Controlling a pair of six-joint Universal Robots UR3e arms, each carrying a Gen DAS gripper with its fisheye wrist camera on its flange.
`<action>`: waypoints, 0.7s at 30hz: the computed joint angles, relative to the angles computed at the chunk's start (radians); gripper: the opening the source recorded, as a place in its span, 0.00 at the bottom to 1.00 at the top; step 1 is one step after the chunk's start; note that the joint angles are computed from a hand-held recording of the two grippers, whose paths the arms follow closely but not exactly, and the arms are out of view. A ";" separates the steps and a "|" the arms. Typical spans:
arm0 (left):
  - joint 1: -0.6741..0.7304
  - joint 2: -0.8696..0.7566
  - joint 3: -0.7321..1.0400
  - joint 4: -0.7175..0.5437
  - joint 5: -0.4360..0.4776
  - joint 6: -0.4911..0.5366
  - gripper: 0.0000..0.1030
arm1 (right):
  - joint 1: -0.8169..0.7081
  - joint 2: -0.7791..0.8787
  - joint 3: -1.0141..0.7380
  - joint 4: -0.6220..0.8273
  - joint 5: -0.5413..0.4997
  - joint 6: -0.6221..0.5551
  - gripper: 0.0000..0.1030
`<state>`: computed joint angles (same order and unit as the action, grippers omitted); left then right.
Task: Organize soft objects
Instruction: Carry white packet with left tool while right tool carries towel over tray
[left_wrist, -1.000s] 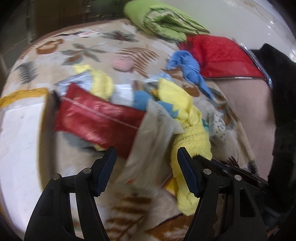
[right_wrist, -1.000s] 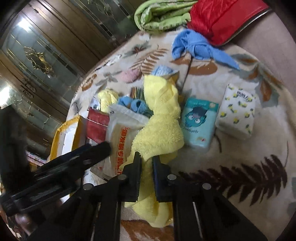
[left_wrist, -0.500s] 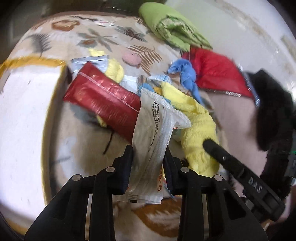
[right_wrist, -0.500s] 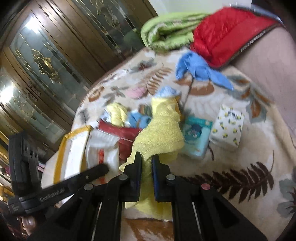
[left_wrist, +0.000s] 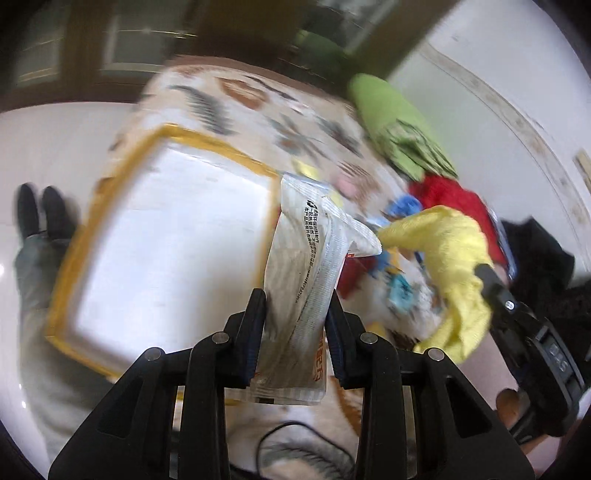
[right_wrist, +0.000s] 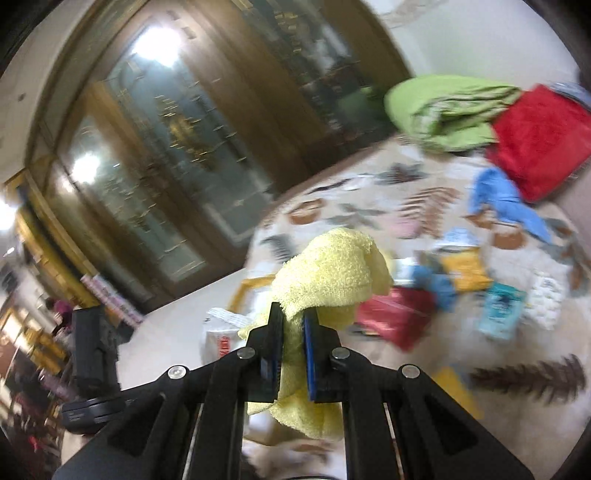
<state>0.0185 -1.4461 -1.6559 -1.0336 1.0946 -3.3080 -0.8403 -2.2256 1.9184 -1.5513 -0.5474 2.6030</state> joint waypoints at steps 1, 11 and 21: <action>0.042 0.025 -0.024 -0.006 -0.017 0.012 0.30 | 0.060 0.035 0.010 -0.088 0.013 0.059 0.08; 0.246 0.040 -0.114 -0.048 0.001 0.136 0.30 | 0.618 0.477 0.042 -0.834 -0.233 0.530 0.08; 0.223 -0.015 -0.198 -0.022 0.065 0.148 0.30 | 0.804 0.539 0.096 -0.768 -0.518 0.462 0.08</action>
